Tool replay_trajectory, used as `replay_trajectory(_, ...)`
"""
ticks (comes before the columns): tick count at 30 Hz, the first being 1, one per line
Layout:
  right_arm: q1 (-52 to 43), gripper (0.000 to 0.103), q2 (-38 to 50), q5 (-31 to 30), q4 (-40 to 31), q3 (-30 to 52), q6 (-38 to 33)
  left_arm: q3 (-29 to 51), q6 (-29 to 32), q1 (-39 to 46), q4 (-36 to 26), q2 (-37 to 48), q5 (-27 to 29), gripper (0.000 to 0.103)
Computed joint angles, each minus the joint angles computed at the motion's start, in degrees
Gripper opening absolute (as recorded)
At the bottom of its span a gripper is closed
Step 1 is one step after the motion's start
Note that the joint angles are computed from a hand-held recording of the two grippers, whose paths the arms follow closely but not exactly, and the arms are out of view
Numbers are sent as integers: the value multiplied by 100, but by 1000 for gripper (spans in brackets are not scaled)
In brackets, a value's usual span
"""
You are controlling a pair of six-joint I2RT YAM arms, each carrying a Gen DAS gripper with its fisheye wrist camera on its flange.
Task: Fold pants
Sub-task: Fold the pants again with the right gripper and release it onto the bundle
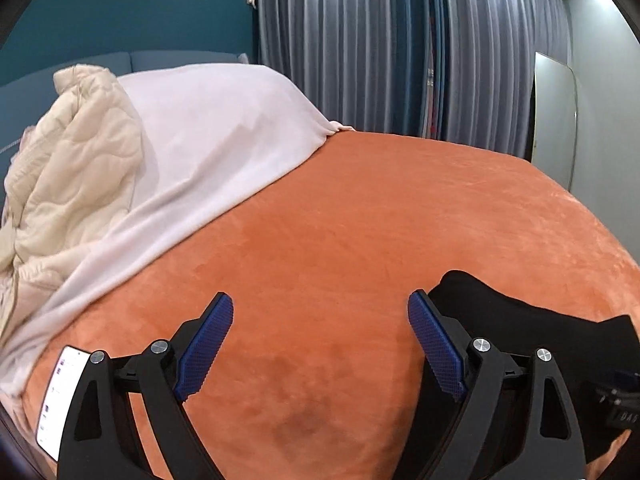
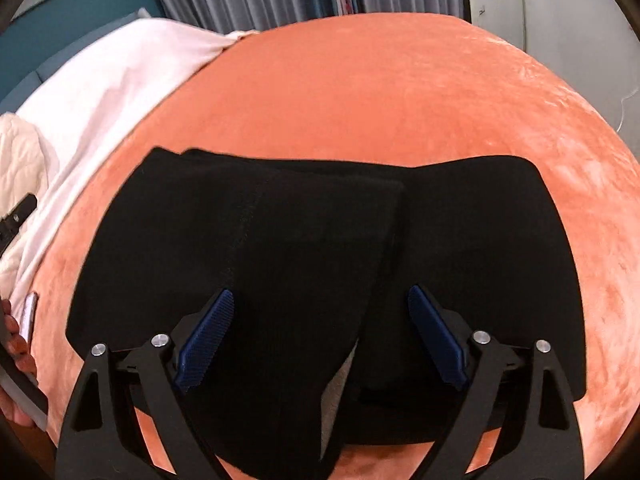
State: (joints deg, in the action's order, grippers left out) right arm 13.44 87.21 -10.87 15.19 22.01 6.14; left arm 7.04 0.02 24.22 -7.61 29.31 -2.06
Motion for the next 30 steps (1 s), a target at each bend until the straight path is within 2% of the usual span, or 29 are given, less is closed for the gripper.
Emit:
replay_trajectory(1,-53,58,-31,-168,23,-37,-15,-11,108,153,135,133,126,87)
replay_trajectory(2,-26,41,-93,-145,6,-52,-10,15,93,93,57,92,106,87)
replay_trajectory(4,57,25,-257,-146,-194,23,-54,40,-29,-97,91,198,24,87)
replay_trajectory(5,50,23,-454,-221,-488,128,-107,52,-10,5,96,253,141,87)
replay_trajectory(7,51,23,-850,-294,-1078,419,-288,70,19,147,96,311,285,87)
replay_trajectory(8,24,22,-1280,-213,-1504,604,-449,43,-51,39,71,263,186,87)
replay_trajectory(11,-543,22,-2096,-287,-2363,1046,-874,0,-32,133,33,169,273,87)
replay_trajectory(13,-1062,23,-2213,-275,-2485,1099,-1139,-1,-28,84,122,276,241,87)
replay_trajectory(16,-1946,28,-1182,-528,-2162,999,-1767,0,-52,-135,238,539,111,87)
replay_trajectory(18,-2537,28,-126,-1140,-2065,1081,-1907,-46,-102,-360,312,630,-55,87)
replay_trajectory(20,-3133,31,-159,-2034,-2030,862,-1891,-141,-134,-658,403,647,-343,87)
replay_trajectory(21,-3348,37,-321,-2359,-2096,755,-1962,-179,-159,-811,456,677,-493,87)
replay_trajectory(22,-3530,52,-453,-2616,-2231,679,-2075,-215,-176,-939,531,730,-606,87)
replay_trajectory(23,-3665,61,-467,-2769,-2385,685,-2203,-244,-197,-1086,613,816,-694,87)
replay_trajectory(25,-3874,61,-306,-3024,-2707,690,-2505,-253,-249,-1332,651,943,-743,87)
replay_trajectory(27,-4124,61,-77,-3313,-2927,733,-2739,-230,-243,-1366,527,929,-441,87)
replay_trajectory(30,-4731,61,103,-3750,-3304,581,-3307,-215,-169,-1335,112,628,317,87)
